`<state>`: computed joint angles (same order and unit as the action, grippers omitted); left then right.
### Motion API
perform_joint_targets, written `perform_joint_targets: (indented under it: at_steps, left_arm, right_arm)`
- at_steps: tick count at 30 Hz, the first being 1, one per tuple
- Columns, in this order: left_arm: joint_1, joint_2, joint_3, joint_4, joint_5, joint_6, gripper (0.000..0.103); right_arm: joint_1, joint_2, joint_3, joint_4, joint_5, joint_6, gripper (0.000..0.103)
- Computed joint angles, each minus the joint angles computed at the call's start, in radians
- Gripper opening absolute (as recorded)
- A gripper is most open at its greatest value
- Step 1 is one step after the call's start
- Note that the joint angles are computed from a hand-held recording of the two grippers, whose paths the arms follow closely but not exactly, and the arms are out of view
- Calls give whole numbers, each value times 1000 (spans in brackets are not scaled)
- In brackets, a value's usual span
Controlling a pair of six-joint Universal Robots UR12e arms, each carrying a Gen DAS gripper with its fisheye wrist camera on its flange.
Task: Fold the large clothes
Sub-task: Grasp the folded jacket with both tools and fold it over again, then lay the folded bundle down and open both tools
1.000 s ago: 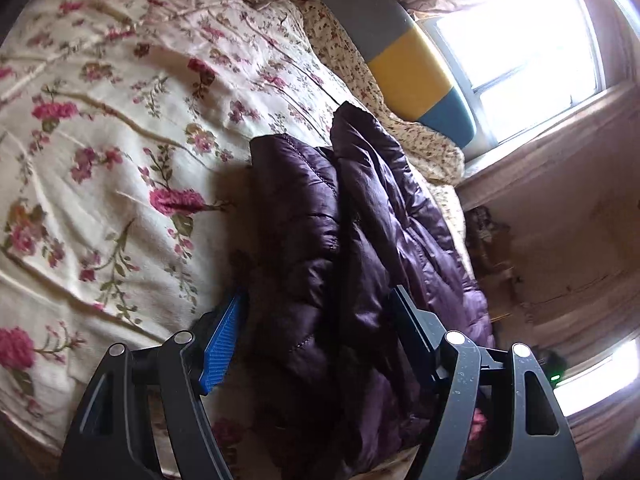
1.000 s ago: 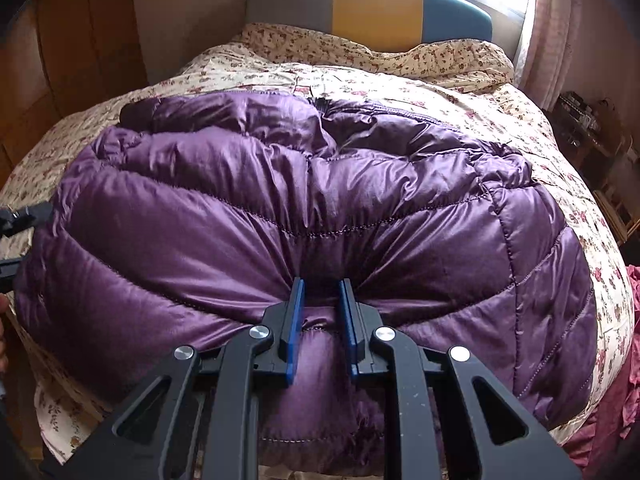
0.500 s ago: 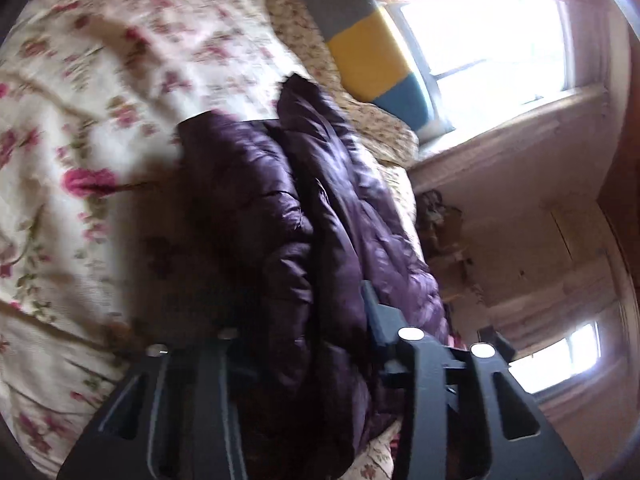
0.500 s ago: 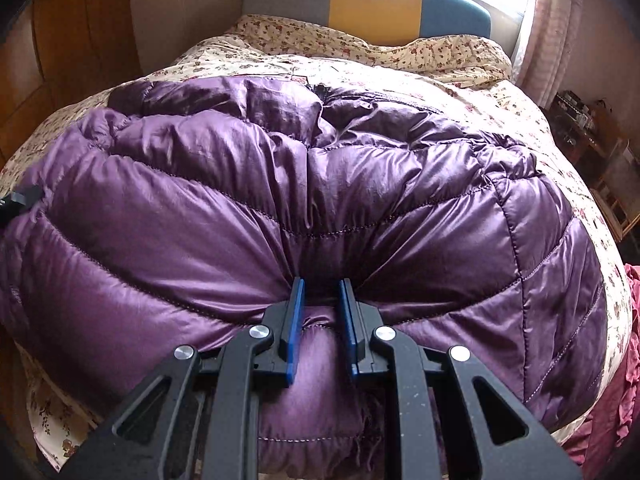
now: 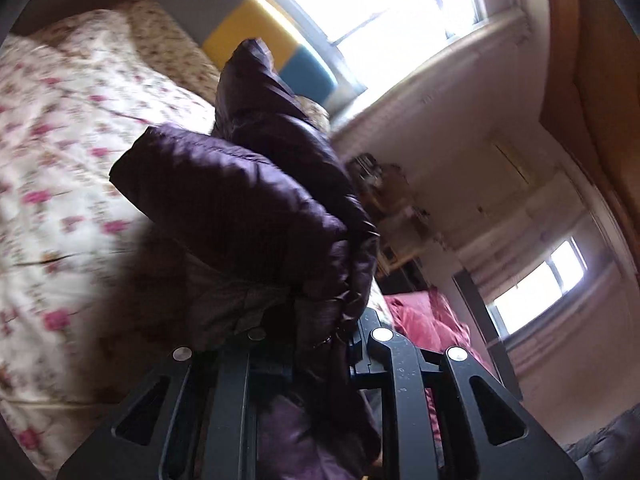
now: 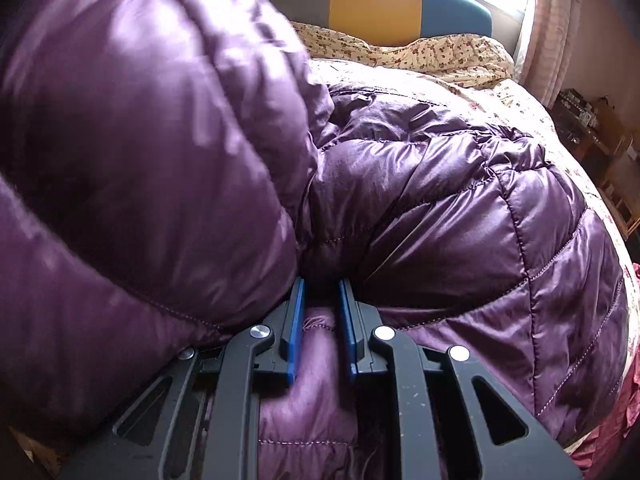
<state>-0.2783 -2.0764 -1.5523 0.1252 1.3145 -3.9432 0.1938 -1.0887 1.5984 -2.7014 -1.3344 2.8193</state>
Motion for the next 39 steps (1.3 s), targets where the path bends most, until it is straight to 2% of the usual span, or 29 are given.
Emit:
perform_joint_targets:
  at_steps: [3,5,7,10,13,19,24,30,39]
  left_arm:
    - [-12,-32,75,-68,-11,26,17]
    - [-22,-48,122,-123,-4,48,17]
    - [-28,-67,169,-177,4,63,17]
    - [-39,-88,222,-255,27,80,17]
    - [-50,-102,259,-324,40,84,17]
    - [-75,-152,358,-469,76,145,17]
    - [-97,-203,443,-565,104,205,18]
    - [-117,-264,537,-655,146,283,32]
    - [-134,-344,648,-730,185,341,33]
  right_arm:
    - [-13,-10,-8,39,39,-1,16]
    - [-29,-24,-9,68,70,10,20]
    - [-42,-41,3,64,80,15,26]
    - [-62,-70,29,41,74,33,29]
    - [-77,-93,49,16,23,64,38]
    - [-103,-111,50,30,-131,164,39]
    - [-111,-113,44,53,-213,231,39]
    - [-125,-116,44,75,-241,270,39]
    - [-136,-109,36,99,-275,308,40]
